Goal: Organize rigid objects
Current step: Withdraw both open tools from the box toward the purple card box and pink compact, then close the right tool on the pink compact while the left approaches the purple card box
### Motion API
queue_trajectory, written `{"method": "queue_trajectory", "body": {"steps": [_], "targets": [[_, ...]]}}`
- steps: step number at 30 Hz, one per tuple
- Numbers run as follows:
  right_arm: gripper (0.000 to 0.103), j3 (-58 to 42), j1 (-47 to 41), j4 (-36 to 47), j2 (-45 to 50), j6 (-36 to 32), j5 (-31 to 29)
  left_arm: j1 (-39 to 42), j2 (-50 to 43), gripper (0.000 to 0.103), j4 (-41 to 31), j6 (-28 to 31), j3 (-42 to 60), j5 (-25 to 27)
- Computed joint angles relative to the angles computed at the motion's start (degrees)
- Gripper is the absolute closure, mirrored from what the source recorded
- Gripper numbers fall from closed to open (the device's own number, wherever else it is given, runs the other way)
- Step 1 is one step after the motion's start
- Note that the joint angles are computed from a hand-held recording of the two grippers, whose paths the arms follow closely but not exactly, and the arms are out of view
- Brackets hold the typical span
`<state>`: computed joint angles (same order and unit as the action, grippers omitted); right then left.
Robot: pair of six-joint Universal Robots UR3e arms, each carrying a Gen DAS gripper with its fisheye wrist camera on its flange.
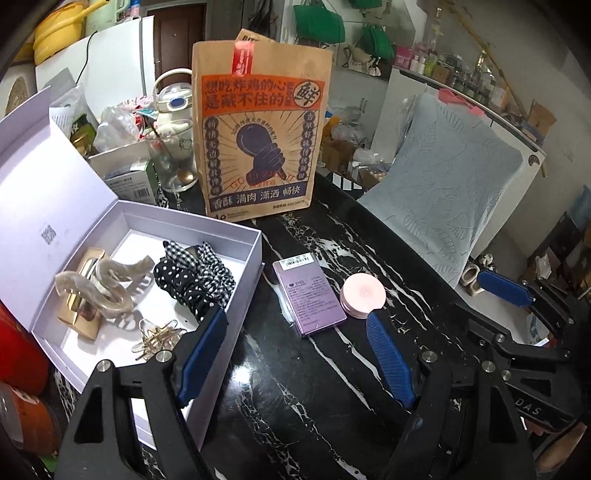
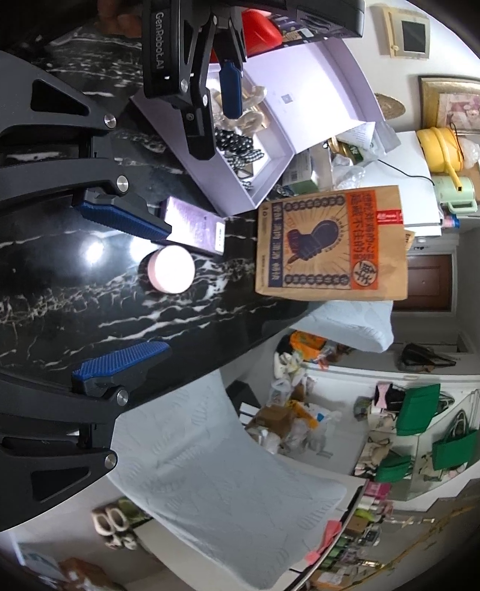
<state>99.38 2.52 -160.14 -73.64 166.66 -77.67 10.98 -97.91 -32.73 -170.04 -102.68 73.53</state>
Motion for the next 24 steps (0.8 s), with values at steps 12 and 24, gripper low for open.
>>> {"method": "queue_trajectory", "body": {"steps": [12, 24], "targets": [[0.042, -9.41, 0.87, 5.13, 10.5, -1.99, 1.4, -1.65, -3.14, 0.025, 5.11, -1.65, -0.02, 4.06], [0.041, -24.58, 3.06, 13.7, 22.86, -3.17, 0.22, -1.99, -7.1, 0.025, 3.78, -1.13, 3.38, 4.98]]}}
